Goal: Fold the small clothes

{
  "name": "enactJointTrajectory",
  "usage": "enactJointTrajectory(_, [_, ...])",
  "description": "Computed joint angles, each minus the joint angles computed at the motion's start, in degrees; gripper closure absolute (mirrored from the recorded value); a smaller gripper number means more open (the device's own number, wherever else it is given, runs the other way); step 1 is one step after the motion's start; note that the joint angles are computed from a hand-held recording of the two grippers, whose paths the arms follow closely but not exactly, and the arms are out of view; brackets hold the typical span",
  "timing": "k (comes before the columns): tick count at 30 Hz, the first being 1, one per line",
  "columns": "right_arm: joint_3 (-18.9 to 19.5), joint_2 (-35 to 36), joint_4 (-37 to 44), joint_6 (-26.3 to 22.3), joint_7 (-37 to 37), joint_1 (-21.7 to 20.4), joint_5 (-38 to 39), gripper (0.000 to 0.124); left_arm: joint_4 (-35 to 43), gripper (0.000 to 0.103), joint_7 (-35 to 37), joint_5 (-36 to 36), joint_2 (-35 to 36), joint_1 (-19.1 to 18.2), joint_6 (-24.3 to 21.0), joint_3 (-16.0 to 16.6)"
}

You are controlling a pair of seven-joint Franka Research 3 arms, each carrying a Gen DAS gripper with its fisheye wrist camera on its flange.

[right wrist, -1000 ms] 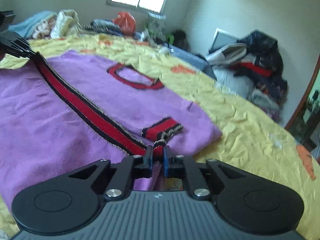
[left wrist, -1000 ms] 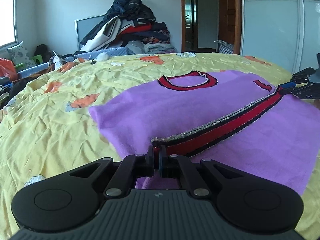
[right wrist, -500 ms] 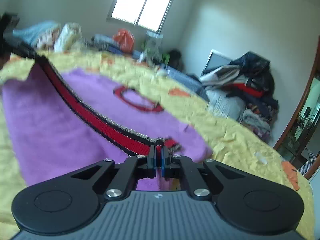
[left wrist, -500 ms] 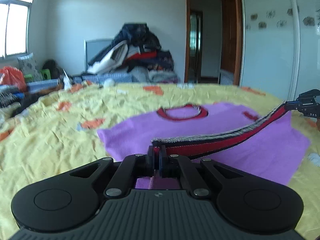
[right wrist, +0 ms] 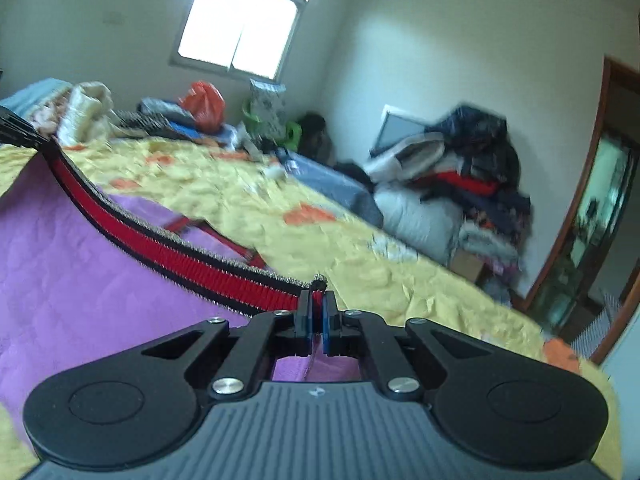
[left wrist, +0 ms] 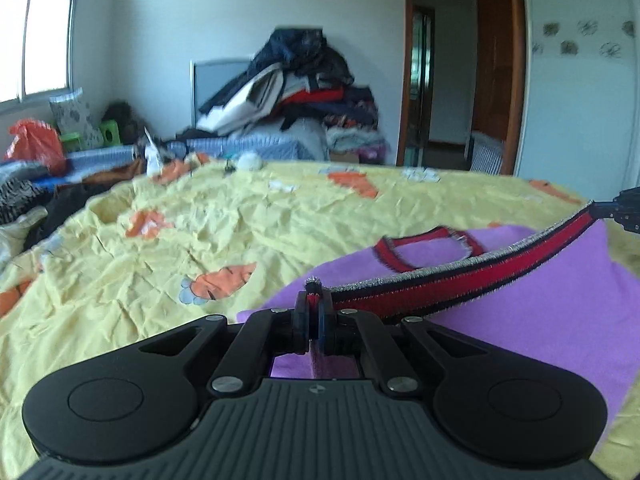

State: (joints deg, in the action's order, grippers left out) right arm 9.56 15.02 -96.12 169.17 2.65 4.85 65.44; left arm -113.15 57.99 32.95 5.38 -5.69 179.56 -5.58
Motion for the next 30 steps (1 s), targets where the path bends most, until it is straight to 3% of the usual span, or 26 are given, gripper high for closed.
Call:
enactJointTrajectory(3, [-3.3,5.1,4.2,-1.0,10.8,2.4,-11.1,0.12,4.8,0.097,10.2,-10.3,4.9,3.7,-3.1,-4.6])
enactJointTrajectory(13, [-5.7,16.0,16.8,-5.5,29.6,3.5,-29.7,0.12,13.5,0.097,18.4,-18.3,12.5,4.2,-8.5,-5.2])
enactJointTrajectory(15, [-6.2,17.7,18.6,-6.0,32.9,3.8,-32.8,0.12,15.7,0.094,19.0,-18.9,13.9,3.7,-11.2,-4.8])
enactJointTrajectory(16, [-6.9,18.9,20.3,-7.6,35.4,4.1,-34.8,0.12,16.9,0.093,16.6,-17.0,14.7,1.7,-12.9,-2.5])
enactJointTrajectory(17, [-8.3,20.3,22.4,-10.3,38.4,4.7,-37.3,0.115,18.4,0.091,14.2,-15.2,15.5,0.1,-15.7,-0.5])
enactJointTrajectory(18, [-9.7,21.2,23.3,-11.1,41.9,5.6,-40.4,0.101,19.1,0.082,13.6,-15.6,15.9,0.4,-17.3,-0.5])
enactJointTrajectory(19, [-10.7,20.9,22.1,-9.0,43.5,6.3,-41.6,0.092,18.5,0.078,11.5,-14.9,15.2,0.0,-17.2,0.3])
enactJointTrajectory(20, [-11.2,19.8,20.3,-6.8,45.1,6.7,-42.7,0.071,17.7,0.08,7.2,-12.3,13.9,-1.6,-17.8,2.5])
enactJointTrajectory(21, [-10.6,17.7,17.7,-5.3,45.9,6.2,-42.7,0.063,15.8,0.079,4.3,-9.7,11.6,-2.4,-17.8,3.6])
enactJointTrajectory(23, [-4.9,11.7,11.1,-5.3,43.1,1.4,-38.9,0.063,9.2,0.075,5.5,-9.9,5.6,-0.7,-14.8,1.2])
enactJointTrajectory(25, [1.2,4.0,2.2,-5.6,35.3,-4.2,-30.5,0.063,1.4,0.058,9.8,-15.4,-1.1,1.1,-11.9,-2.3])
enactJointTrajectory(26, [2.3,0.4,-2.0,-5.9,31.4,-5.3,-27.0,0.063,-2.6,0.043,14.8,-21.7,-4.4,1.3,-10.9,-4.1])
enactJointTrajectory(28, [0.5,-6.1,-9.9,-6.9,31.8,-4.2,-26.6,0.063,-8.8,0.039,19.7,-27.0,-9.4,-0.7,-10.7,-4.9])
enactJointTrajectory(30, [-0.6,-10.7,-14.9,-11.6,29.5,-4.1,-21.7,0.063,-13.0,0.039,22.5,-30.7,-12.1,-3.5,-10.9,-4.5])
